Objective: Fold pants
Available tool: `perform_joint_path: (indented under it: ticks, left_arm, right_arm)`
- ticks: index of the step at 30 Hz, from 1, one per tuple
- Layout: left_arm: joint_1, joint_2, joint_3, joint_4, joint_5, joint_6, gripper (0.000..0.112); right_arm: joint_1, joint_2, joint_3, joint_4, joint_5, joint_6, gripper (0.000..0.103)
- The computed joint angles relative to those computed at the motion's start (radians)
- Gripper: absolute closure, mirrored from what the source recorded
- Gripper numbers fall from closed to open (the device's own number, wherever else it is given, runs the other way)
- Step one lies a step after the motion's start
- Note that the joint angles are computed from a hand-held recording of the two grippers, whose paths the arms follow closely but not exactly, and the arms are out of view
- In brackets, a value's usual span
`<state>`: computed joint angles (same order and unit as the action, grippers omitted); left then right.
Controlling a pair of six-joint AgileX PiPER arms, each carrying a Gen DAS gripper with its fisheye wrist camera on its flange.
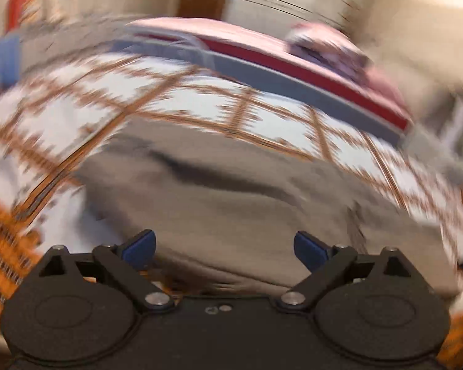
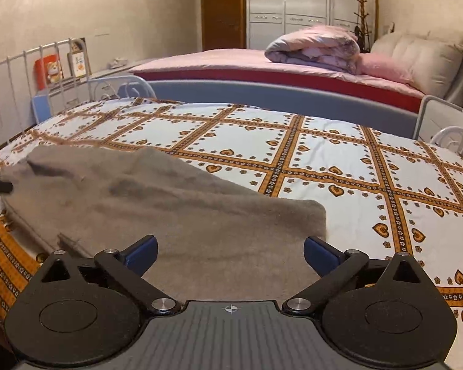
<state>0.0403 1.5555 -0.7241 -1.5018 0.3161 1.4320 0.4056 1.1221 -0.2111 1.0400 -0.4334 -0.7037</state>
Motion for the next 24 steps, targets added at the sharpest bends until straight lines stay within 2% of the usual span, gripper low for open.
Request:
perform_joint_path:
  ticks: [3,6,9,13,17,20,23,24]
  left_arm:
    - [0.118,0.089,-0.055,0.006,0.076,-0.074,0.029]
    - [0.186,0.183,-0.129,0.041,0.142,-0.153,0.045]
    - [0.210,0.257,-0.200,0.044,0.175,-0.157,0.046]
    - [0.210,0.368,-0.323,0.154,0.160,-0.241,0.047]
    - [0.240,0.445,-0.371,0.040,0.227,-0.057,0.040]
    - [0.263,0.492,-0.384,-0.071,0.292,0.069,0.035]
    - [0.291,0.524,-0.397,-0.125,0.357,0.086,0.035]
    - [0.297,0.529,-0.399,-0.145,0.370,0.080,0.038]
  right_arm:
    - [0.002,0.027,-0.006,-0.023,-0.006,0.024,0.003]
    - [-0.010,0.046,-0.012,-0.054,0.004,0.053,0.003]
    - [-0.002,0.073,-0.019,-0.058,-0.009,0.060,0.003]
    - [0.013,0.108,-0.024,-0.070,-0.051,0.091,0.003]
    - [0.016,0.168,-0.045,-0.030,-0.108,0.095,0.003]
    - [-0.031,0.190,-0.056,-0.079,-0.092,0.173,0.003]
    - [-0.069,0.203,-0.062,-0.128,-0.074,0.241,0.003]
    - [-0.075,0.208,-0.064,-0.135,-0.076,0.254,0.003]
